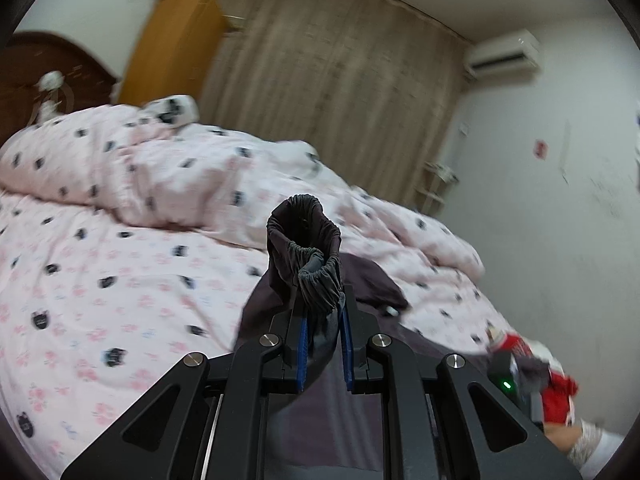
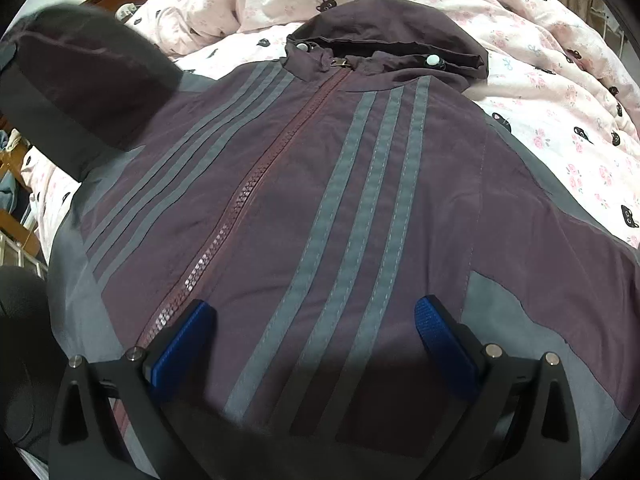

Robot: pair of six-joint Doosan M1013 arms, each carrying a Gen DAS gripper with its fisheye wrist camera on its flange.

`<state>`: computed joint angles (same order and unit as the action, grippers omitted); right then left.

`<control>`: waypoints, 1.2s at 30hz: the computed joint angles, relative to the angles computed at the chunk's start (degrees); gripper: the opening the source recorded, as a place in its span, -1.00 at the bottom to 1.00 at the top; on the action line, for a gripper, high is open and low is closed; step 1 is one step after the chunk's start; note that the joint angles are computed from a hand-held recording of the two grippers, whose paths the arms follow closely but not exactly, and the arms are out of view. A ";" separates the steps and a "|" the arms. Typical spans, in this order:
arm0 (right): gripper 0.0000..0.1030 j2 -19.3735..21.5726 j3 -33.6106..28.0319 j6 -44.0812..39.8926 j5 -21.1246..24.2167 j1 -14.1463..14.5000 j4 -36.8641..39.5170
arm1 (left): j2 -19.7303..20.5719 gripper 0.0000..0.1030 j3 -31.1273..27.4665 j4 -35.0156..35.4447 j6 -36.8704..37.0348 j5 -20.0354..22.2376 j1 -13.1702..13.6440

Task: Fold clothes
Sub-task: 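Fold the sleeve across the jacket front toward the zipper, open the left gripper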

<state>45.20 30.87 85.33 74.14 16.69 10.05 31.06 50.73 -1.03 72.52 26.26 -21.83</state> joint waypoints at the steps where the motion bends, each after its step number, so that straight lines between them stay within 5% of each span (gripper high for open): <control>1: 1.00 -0.14 0.25 0.32 -0.14 0.04 -0.14 | 0.35 -0.77 -0.61 -1.50 2.80 0.68 -0.44; 9: 1.00 0.67 -1.87 -1.59 3.37 -0.33 1.24 | 2.04 -0.77 -2.69 -9.69 18.42 7.77 -3.22; 25: 1.00 -1.60 0.55 -0.65 -0.47 -1.90 0.63 | 3.89 -0.77 -2.35 -7.02 21.37 17.14 -5.58; 36: 1.00 -2.01 1.15 0.44 -1.75 -2.12 0.32 | 4.19 -0.61 -1.29 -5.67 20.07 18.91 -6.41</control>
<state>43.18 32.02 85.77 72.39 14.57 10.37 35.25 49.43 -6.70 92.59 45.17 -28.24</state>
